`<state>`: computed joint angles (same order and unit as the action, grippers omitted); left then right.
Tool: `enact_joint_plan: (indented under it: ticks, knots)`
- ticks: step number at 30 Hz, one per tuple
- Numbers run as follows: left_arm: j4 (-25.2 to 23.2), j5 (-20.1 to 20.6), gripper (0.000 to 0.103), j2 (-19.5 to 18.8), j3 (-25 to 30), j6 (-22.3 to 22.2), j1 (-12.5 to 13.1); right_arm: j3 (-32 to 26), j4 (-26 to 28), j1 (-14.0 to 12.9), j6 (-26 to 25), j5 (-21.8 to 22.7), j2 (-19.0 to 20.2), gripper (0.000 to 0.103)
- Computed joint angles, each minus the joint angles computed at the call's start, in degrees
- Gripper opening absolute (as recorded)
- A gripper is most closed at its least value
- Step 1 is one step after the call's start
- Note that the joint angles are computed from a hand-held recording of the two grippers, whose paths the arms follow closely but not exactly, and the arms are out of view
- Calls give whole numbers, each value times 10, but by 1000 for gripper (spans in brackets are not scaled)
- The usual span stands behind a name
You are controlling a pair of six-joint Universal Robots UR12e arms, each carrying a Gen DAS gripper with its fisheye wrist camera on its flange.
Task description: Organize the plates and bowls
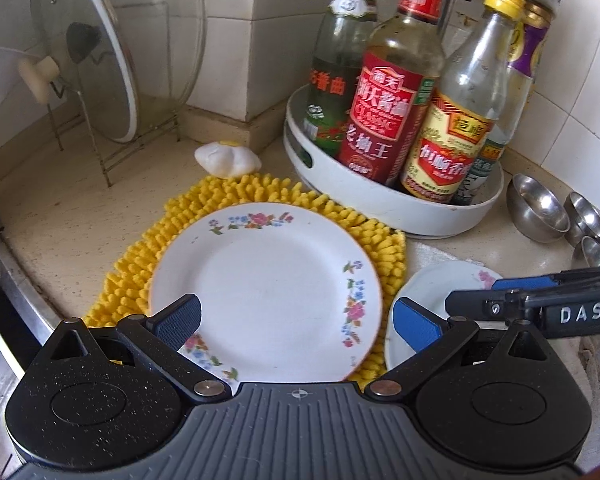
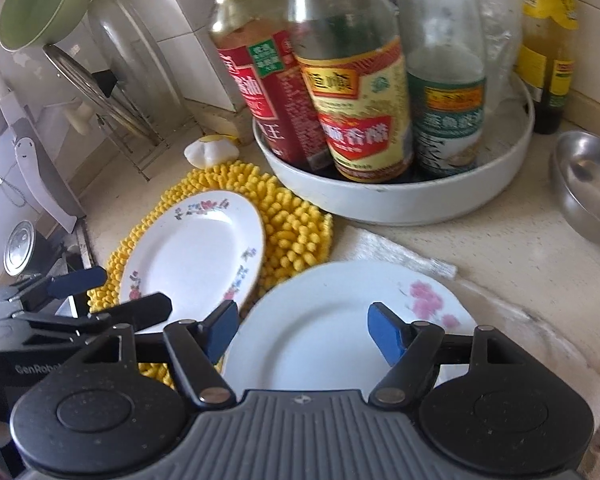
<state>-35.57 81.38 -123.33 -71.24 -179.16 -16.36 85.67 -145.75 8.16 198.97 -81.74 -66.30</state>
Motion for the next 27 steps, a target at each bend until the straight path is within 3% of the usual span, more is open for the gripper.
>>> enact_joint_plan:
  ticks: [16, 23, 27]
  knots:
    - [-45, 11, 103, -13, 14, -45, 32, -99, 49, 19, -19, 2, 70, 89]
    - [-58, -23, 99, -22, 27, -49, 41, -135, 78, 17, -11, 32, 98, 89]
    - [-62, -72, 96, -28, 31, -51, 50, -144, 94, 17, -10, 41, 104, 89]
